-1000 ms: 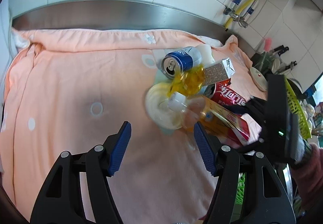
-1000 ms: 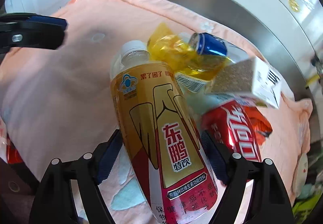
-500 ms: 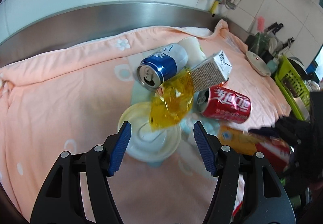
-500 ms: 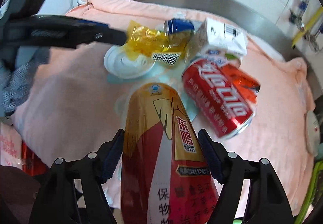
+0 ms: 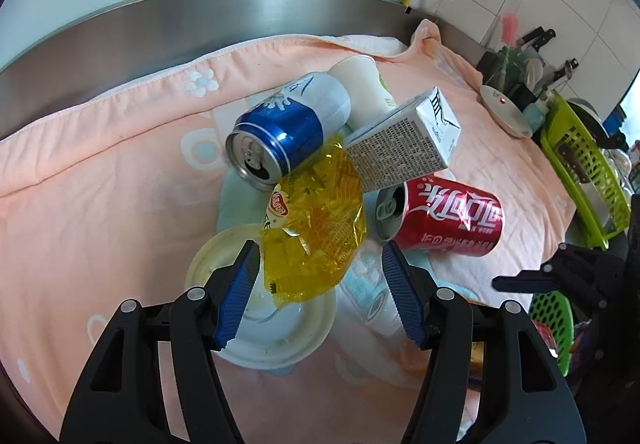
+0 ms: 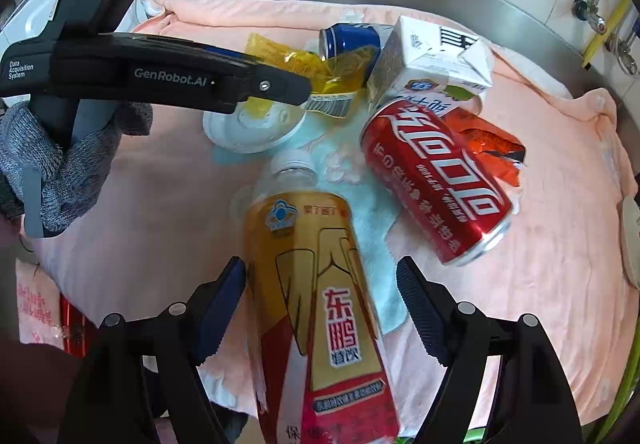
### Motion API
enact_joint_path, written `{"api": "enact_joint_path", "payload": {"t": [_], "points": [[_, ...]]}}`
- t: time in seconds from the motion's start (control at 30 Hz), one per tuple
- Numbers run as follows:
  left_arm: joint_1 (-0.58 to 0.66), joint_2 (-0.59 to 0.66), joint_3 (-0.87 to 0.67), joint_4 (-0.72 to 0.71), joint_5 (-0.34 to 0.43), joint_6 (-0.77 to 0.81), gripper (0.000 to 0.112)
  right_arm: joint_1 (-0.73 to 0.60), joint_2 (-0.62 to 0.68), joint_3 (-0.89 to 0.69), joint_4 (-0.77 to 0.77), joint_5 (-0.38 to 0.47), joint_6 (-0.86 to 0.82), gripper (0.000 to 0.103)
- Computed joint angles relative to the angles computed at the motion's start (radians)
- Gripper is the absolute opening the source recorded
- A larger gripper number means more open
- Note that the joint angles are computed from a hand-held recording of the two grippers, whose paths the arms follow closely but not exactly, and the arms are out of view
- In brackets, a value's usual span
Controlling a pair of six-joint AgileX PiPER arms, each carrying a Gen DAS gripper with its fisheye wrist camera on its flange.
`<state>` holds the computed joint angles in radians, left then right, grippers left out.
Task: Collect trash
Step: 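Grasp the yellow snack wrapper with the left gripper while the right gripper lifts the bottle, then drop the Dongpeng bottle into the green basket with the right gripper while the left gripper carries the wrapper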
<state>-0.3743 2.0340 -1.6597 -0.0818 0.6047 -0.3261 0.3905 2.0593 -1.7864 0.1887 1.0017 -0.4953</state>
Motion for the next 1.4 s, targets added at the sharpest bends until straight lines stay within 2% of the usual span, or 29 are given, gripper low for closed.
{"api": "enact_joint_path", "payload": {"t": [0.07,0.2,0.4,0.53,0.57,0.6,0.67,0.73,0.83,1.0,1.2,1.4], "points": [[-0.001,0.016,-0.019,0.006,0.014,0.0,0.062,0.007,0.002,0.003,-0.004,-0.006,0.002,0.075],[0.003,0.037,-0.034,-0.007,0.017,0.01,0.062,0.025,0.014,-0.011,-0.008,0.007,0.021,0.064],[-0.008,0.063,-0.092,0.022,0.06,0.008,0.062,0.052,0.012,0.001,-0.03,-0.016,0.075,0.063],[-0.012,0.088,-0.133,0.035,0.093,0.006,0.062,0.051,-0.036,0.073,-0.024,-0.046,0.087,0.063],[-0.016,0.094,-0.14,0.056,0.097,-0.009,0.061,0.049,-0.043,0.086,-0.019,-0.054,0.088,0.063],[-0.019,0.104,-0.153,0.066,0.106,-0.012,0.051,0.05,-0.055,0.106,-0.022,-0.067,0.094,0.063],[-0.02,0.113,-0.163,0.069,0.116,-0.018,0.047,0.047,-0.09,0.157,-0.022,-0.092,0.097,0.062],[-0.021,0.105,-0.15,0.066,0.1,-0.015,0.036,0.041,-0.108,0.183,-0.014,-0.105,0.093,0.062],[-0.024,0.086,-0.126,0.067,0.087,-0.026,0.029,0.034,-0.12,0.2,-0.009,-0.122,0.097,0.062],[-0.043,0.011,-0.032,0.09,0.04,-0.059,0.026,0.012,-0.197,0.271,0.0,-0.141,0.08,0.062],[-0.072,-0.132,0.154,0.101,-0.063,-0.122,0.025,-0.015,-0.249,0.299,-0.01,-0.153,0.064,0.062],[-0.115,-0.228,0.252,0.123,-0.105,-0.172,0.024,-0.057,-0.311,0.339,-0.022,-0.152,0.032,0.062]]}}
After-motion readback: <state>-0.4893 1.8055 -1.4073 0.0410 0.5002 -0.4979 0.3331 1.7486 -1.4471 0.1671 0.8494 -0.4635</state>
